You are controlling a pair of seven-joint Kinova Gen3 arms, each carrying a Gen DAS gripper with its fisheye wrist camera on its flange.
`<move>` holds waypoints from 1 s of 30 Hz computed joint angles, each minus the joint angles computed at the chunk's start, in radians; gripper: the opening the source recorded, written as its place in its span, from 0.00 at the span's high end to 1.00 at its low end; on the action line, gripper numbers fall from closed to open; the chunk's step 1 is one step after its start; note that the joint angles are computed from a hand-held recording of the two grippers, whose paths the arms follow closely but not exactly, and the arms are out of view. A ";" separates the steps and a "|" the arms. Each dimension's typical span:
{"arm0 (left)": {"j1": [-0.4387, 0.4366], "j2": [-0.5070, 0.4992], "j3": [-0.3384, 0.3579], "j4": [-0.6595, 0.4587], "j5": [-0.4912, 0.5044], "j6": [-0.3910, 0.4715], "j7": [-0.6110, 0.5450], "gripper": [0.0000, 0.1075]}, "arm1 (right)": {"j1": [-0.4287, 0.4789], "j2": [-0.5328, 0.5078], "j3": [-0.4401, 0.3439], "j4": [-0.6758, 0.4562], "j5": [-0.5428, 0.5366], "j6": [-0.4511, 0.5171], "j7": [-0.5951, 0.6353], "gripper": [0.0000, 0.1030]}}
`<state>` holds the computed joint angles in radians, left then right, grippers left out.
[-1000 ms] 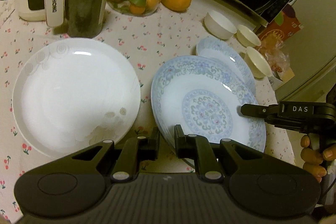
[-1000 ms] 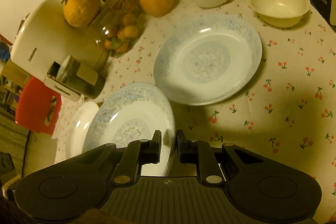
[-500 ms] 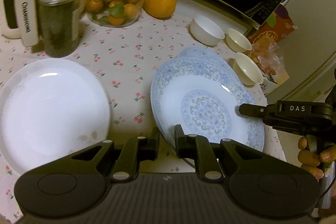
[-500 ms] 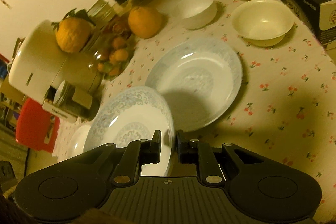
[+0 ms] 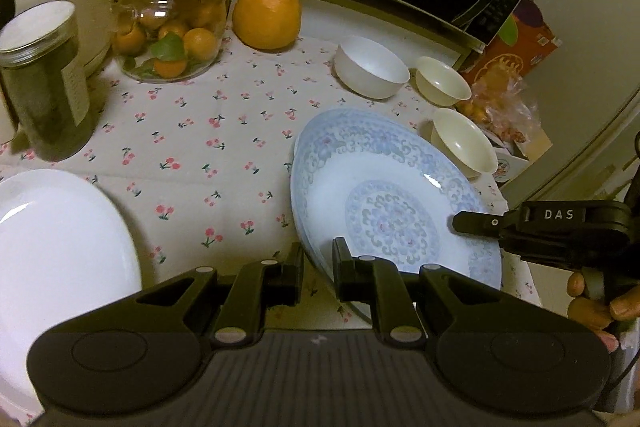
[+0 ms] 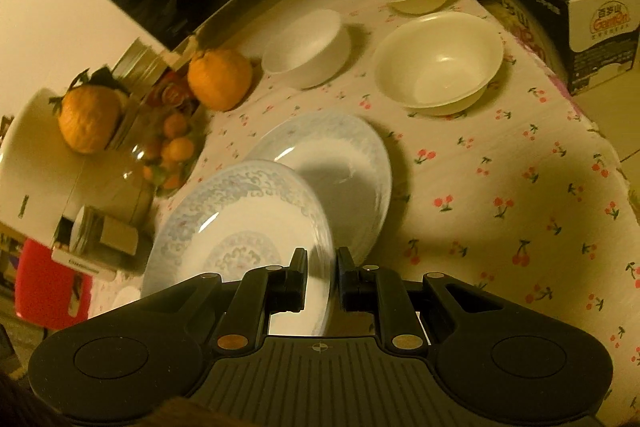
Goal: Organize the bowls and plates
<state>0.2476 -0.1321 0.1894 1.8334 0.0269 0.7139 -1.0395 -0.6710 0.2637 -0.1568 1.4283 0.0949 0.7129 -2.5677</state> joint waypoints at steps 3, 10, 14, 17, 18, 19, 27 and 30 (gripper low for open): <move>0.000 0.020 0.015 -0.012 -0.032 0.002 0.030 0.88 | -0.009 0.006 0.009 -0.008 0.020 0.010 -0.016 0.85; 0.017 0.056 0.024 -0.037 -0.093 0.015 0.094 0.88 | -0.024 0.023 0.020 -0.033 0.053 0.037 -0.050 0.85; 0.032 0.074 0.031 -0.054 -0.148 0.027 0.140 0.88 | -0.032 0.034 0.024 -0.049 0.068 0.052 -0.065 0.85; 0.047 0.089 0.033 -0.073 -0.188 0.044 0.177 0.88 | -0.033 0.038 0.025 -0.055 0.069 0.055 -0.075 0.85; 0.051 0.093 0.031 -0.075 -0.196 0.045 0.184 0.88 | -0.034 0.040 0.026 -0.058 0.072 0.058 -0.077 0.85; 0.056 0.096 0.031 -0.079 -0.207 0.048 0.194 0.88 | -0.037 0.042 0.027 -0.061 0.075 0.062 -0.080 0.85; 0.095 0.126 0.032 -0.096 -0.314 0.054 0.293 0.88 | -0.059 0.060 0.039 -0.087 0.111 0.088 -0.117 0.85; 0.108 0.136 0.029 -0.096 -0.352 0.046 0.323 0.88 | -0.061 0.066 0.044 -0.091 0.116 0.089 -0.133 0.85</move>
<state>0.3558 0.0036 0.2181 1.7372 -0.3248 0.7595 -0.7167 -0.7324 0.3301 -0.1129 1.3376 0.2107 0.8016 -2.7002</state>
